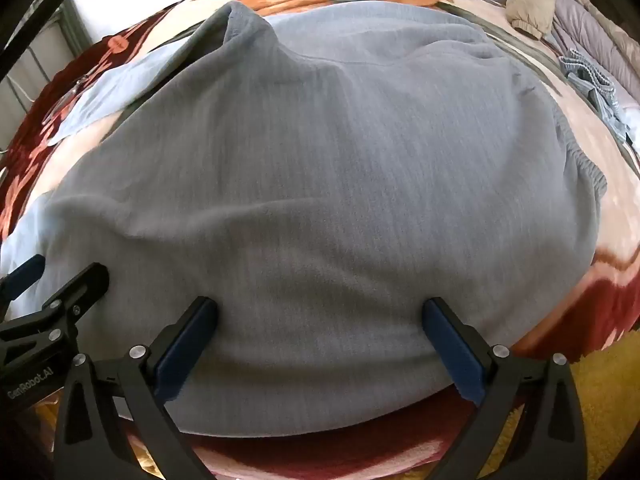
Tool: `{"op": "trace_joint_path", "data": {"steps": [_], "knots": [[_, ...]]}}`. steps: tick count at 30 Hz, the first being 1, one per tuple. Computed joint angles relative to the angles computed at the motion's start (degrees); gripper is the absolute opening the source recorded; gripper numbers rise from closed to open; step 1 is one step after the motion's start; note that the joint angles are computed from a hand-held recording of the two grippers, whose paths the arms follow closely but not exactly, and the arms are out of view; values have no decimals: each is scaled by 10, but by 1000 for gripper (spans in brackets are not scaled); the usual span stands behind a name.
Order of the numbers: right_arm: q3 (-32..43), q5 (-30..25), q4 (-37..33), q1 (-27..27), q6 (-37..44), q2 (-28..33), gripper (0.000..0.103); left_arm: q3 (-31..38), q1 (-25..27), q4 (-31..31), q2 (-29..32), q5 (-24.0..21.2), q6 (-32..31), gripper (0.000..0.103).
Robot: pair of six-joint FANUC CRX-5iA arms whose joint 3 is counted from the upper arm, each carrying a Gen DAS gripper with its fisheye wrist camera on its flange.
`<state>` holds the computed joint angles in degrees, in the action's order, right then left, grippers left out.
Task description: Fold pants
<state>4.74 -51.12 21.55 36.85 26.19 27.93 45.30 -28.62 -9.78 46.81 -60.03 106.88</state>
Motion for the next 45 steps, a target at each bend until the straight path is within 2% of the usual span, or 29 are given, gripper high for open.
{"op": "trace_joint_path", "data": {"steps": [6, 14, 21, 27, 31, 35, 38, 42, 45], "knots": [[4, -3, -8, -2, 5, 1, 103, 9, 0, 0, 4, -11, -2, 103], [2, -2, -6, -1, 2, 1, 103, -11, -2, -5, -4, 9, 5, 103], [-5, 5, -2, 0, -3, -2, 103, -4, -3, -7, -3, 1, -2, 103], [-10, 1, 9, 5, -4, -11, 103, -3, 5, 22, -4, -5, -42, 103], [-20, 0, 27, 9, 5, -30, 90, 18, 10, 30, 0, -31, -57, 102], [-45, 12, 77, 10, -10, -59, 89, 18, 24, 41, -10, -26, -52, 102], [-53, 12, 118, 2, -25, -72, 89, 48, 35, 34, -6, -34, -47, 102], [-28, -5, 120, -23, 0, -62, 89, 113, 55, 22, 16, -61, -42, 102], [-23, -9, 118, -48, 11, -63, 89, 197, 68, 12, 57, -108, -35, 102]]}}
